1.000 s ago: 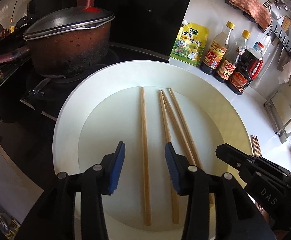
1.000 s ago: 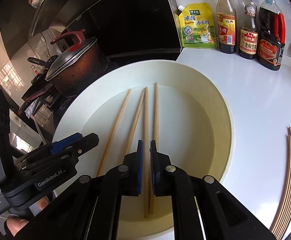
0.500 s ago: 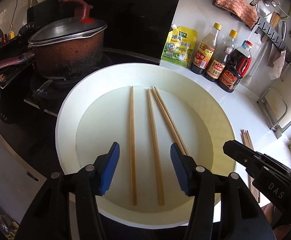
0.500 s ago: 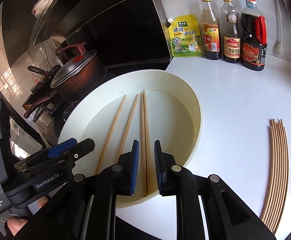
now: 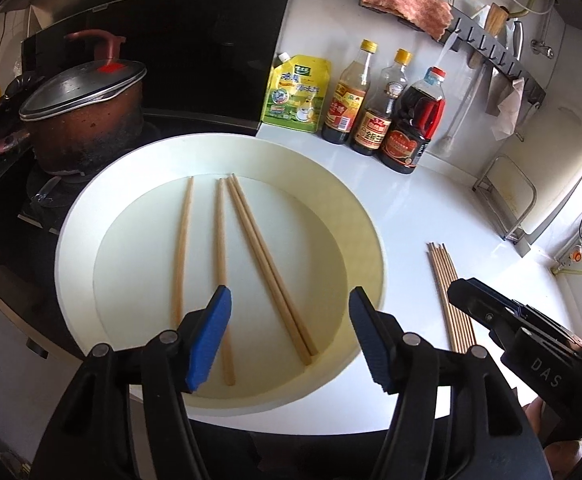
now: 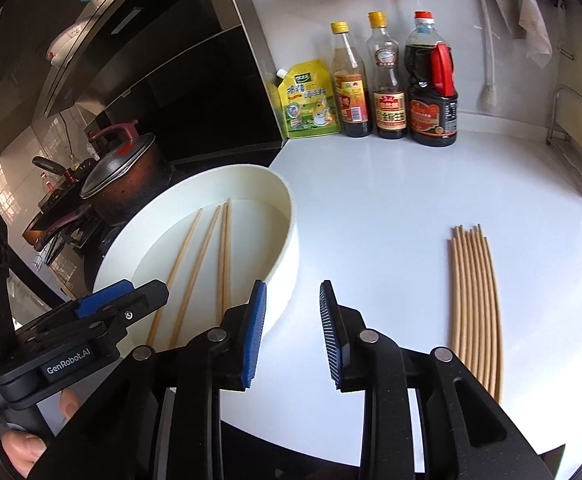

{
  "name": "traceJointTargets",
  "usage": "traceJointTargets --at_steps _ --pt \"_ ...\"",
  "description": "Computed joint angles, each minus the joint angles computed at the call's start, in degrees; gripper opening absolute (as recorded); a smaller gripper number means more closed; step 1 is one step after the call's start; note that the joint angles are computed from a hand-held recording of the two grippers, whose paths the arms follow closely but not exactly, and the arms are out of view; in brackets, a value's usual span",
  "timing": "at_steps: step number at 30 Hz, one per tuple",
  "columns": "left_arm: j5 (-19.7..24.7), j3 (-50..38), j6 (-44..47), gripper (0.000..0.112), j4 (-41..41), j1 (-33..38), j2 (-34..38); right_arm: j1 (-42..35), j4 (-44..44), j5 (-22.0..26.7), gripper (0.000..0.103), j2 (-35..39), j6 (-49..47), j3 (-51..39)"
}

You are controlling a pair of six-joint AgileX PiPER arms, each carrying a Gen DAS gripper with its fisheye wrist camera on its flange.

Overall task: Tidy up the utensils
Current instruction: 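Open the right tool to release its chopstick into the basin, then move both open tools back from the basin to the chopstick row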

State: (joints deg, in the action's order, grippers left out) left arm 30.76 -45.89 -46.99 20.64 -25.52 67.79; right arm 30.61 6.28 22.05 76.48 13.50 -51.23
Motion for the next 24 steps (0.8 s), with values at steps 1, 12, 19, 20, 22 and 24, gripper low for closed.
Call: traceJointTargets --at_steps 1,12,19,20,22,24 --pt "-0.10 -0.30 -1.12 0.060 0.76 -1.12 0.58 -0.94 0.22 0.05 0.029 -1.00 -0.35 0.91" --pt "-0.20 -6.48 -10.79 0.060 7.82 -12.98 8.94 -15.26 14.16 2.16 0.033 -9.21 -17.07 8.80" --pt "-0.07 -9.36 -14.13 0.060 10.00 -17.90 13.53 -21.24 22.30 3.19 0.033 -9.91 -27.75 11.11" --pt "-0.09 -9.63 -14.40 0.060 10.16 -18.26 14.02 -21.98 23.51 3.25 0.033 -9.72 -29.30 11.36" --pt "0.08 -10.19 -15.01 0.060 10.62 -18.95 14.93 -23.40 25.90 3.47 0.033 -9.34 -32.26 11.80" --pt "0.25 -10.83 -15.48 0.060 11.00 -19.45 15.85 -24.84 28.70 3.71 0.033 -8.54 -35.56 12.06"
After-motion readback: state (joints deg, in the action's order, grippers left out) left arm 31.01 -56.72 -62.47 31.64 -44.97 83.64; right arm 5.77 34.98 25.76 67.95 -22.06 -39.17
